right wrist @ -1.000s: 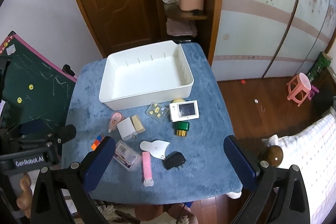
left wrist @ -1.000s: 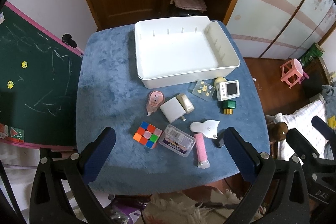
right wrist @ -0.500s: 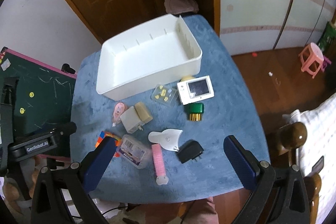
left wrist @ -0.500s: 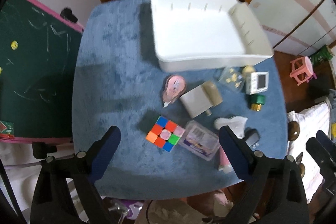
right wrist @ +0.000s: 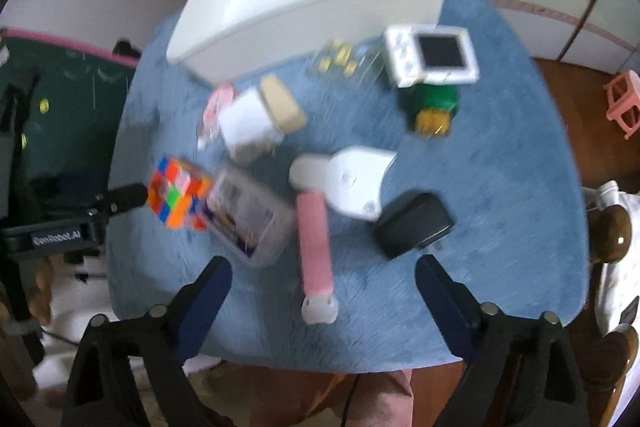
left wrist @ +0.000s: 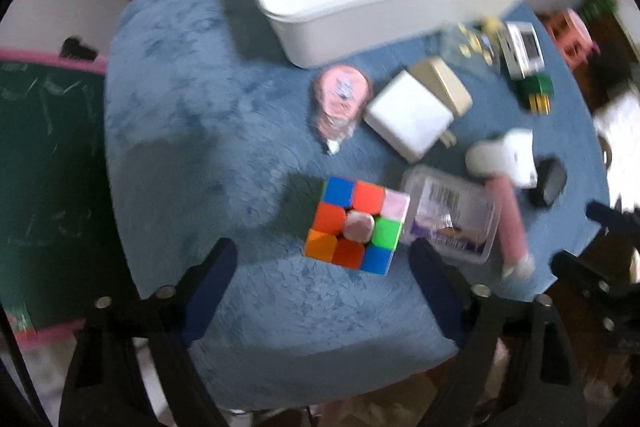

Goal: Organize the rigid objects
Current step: 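Grasp the Rubik's cube with the left gripper while the right gripper grasps the pink hair roller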

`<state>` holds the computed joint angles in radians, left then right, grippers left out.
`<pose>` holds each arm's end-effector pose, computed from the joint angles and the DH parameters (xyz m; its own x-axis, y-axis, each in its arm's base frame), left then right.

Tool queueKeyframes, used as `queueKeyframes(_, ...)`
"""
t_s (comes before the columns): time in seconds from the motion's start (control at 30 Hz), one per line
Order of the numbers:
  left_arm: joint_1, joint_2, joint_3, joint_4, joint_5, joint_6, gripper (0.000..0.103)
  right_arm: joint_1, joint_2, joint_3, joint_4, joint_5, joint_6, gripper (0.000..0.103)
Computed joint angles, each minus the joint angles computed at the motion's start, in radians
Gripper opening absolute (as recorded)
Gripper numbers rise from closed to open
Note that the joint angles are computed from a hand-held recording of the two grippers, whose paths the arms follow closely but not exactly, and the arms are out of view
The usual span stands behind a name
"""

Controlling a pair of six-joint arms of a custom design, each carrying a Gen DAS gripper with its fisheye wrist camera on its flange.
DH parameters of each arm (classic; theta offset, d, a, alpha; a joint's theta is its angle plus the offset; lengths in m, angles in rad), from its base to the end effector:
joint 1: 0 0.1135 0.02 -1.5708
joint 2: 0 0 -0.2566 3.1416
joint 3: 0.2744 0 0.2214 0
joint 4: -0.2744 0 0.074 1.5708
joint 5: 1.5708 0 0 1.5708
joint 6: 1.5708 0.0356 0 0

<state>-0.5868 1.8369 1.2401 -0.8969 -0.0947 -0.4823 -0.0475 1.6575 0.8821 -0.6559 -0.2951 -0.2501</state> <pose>0.2566 -0.1666 0.1818 -0.9884 0.1027 -0.1120 0.0979 0.9940 0.0478 0.2516 -0.0016 0.1558 -0.9596 -0.1914 -0.2060 -0.2399 0.9395 0.2446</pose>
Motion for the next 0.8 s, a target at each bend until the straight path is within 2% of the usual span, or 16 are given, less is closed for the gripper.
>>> queueKeyframes(0.1, -0.01, 0.032, -0.003, 0.013, 0.004, 0.058, 0.084, 0.042, 0.032, -0.052, 0.066, 0.029, 0.01, 0.085)
queueKeyframes(0.23, -0.007, 0.073, -0.008, 0.047, 0.039, 0.115, 0.076, 0.082, 0.079, -0.092, 0.135, 0.053, 0.032, 0.076)
queueKeyframes(0.33, 0.004, 0.107, -0.009, 0.067, 0.058, 0.139, 0.073, 0.099, 0.104, -0.104, 0.175, 0.065, 0.052, 0.074)
queueKeyframes(0.43, 0.028, 0.141, -0.005, 0.084, 0.089, 0.17, 0.061, 0.117, 0.121, -0.111, 0.204, 0.082, 0.068, 0.071)
queueKeyframes(0.57, 0.072, 0.145, -0.032, 0.137, 0.137, 0.199, 0.06, 0.124, 0.154, -0.113, 0.232, 0.087, 0.069, 0.059)
queueKeyframes(0.8, 0.085, 0.134, -0.085, 0.194, 0.153, 0.243, 0.06, 0.142, 0.214, -0.126, 0.3, 0.128, 0.079, 0.054)
